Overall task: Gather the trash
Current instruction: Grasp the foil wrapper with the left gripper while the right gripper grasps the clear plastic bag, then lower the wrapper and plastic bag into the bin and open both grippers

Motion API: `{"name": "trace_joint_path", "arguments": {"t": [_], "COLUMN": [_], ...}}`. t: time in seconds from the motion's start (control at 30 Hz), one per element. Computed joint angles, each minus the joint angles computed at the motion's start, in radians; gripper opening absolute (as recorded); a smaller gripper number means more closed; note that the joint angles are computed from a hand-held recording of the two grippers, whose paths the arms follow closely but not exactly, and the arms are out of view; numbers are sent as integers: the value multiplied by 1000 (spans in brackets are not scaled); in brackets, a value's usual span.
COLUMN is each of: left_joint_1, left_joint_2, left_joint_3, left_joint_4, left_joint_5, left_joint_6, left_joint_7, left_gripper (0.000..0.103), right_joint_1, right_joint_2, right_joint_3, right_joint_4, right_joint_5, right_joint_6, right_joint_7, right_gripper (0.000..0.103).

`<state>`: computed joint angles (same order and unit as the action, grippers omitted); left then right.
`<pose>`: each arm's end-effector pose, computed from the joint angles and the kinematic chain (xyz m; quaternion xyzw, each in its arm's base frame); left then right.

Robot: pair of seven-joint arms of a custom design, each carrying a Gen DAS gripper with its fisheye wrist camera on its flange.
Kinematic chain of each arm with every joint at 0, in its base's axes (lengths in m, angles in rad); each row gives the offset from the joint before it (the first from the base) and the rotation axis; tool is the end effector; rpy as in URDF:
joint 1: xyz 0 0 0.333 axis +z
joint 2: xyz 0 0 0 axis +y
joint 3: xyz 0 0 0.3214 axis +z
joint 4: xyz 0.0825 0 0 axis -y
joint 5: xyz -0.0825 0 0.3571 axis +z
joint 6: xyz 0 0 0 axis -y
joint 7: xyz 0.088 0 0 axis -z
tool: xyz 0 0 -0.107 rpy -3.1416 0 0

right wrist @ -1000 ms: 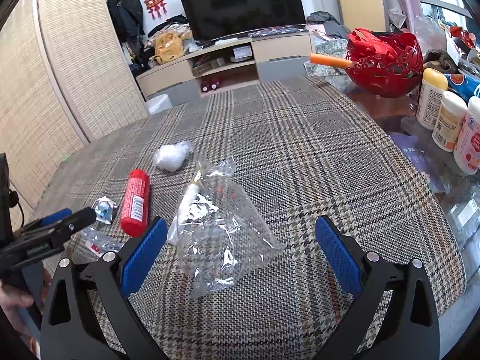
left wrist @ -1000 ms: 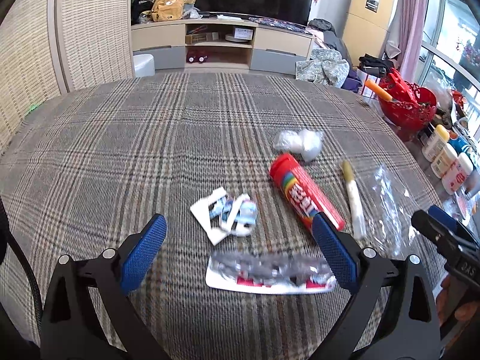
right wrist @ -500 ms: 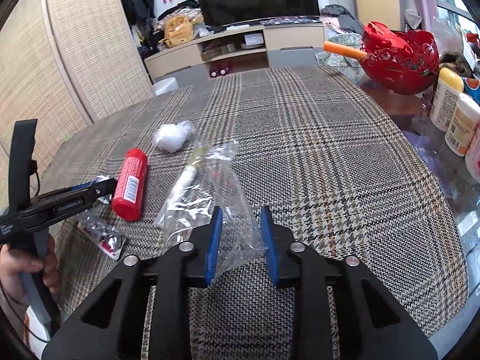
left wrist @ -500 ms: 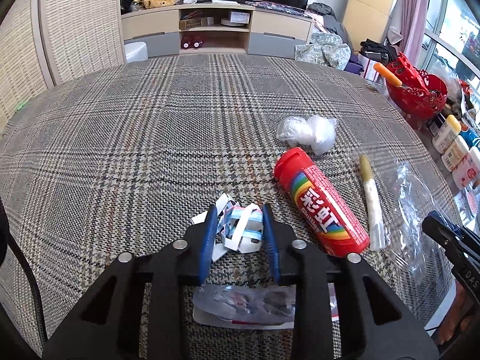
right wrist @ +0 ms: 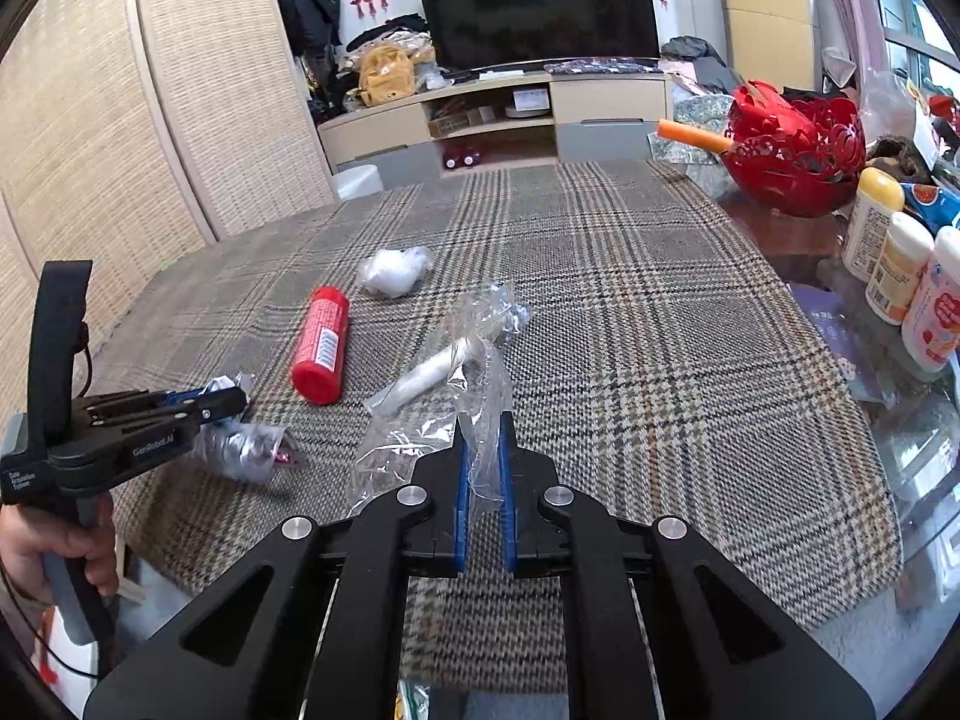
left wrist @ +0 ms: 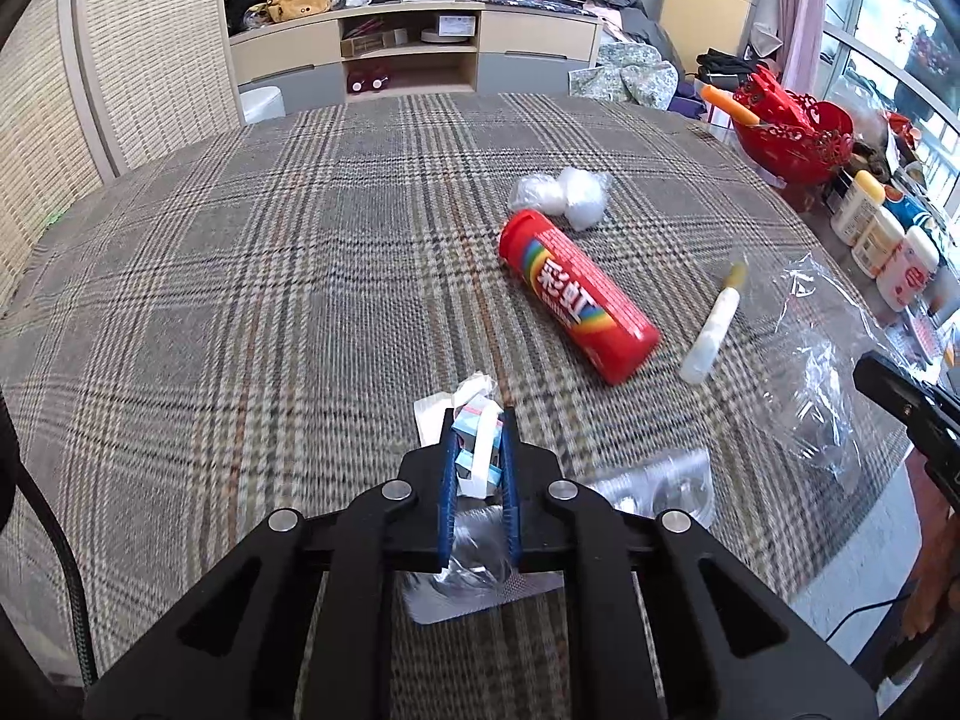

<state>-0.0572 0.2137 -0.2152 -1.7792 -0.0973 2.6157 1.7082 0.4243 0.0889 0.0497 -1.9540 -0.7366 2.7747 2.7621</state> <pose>0.6213 -0.1591 0.5257 -0.5553 0.7706 -0.2692 0.1594 0.5191 0.2983 0.5262 -0.6037 0.6831 -0.2229 0.3453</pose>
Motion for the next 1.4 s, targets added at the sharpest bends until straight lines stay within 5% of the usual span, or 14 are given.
{"name": "trace_joint_path", "arguments": {"t": [0.53, 1.4], "left_joint_1": [-3, -168], "left_joint_2": [-233, -556], "left_joint_3": [61, 205], "left_joint_4": [-231, -652], "left_joint_5": [-87, -258], "left_joint_6": [12, 17], "left_joint_7": [58, 255], "left_gripper": [11, 12], "right_joint_1": [-38, 54], "right_joint_2": [-153, -153], "right_joint_3": [116, 202], "right_joint_4": [-152, -246], "right_joint_5": [-38, 290], "right_joint_6": [-27, -21], "right_joint_7": [91, -161], "right_gripper": [10, 10]}}
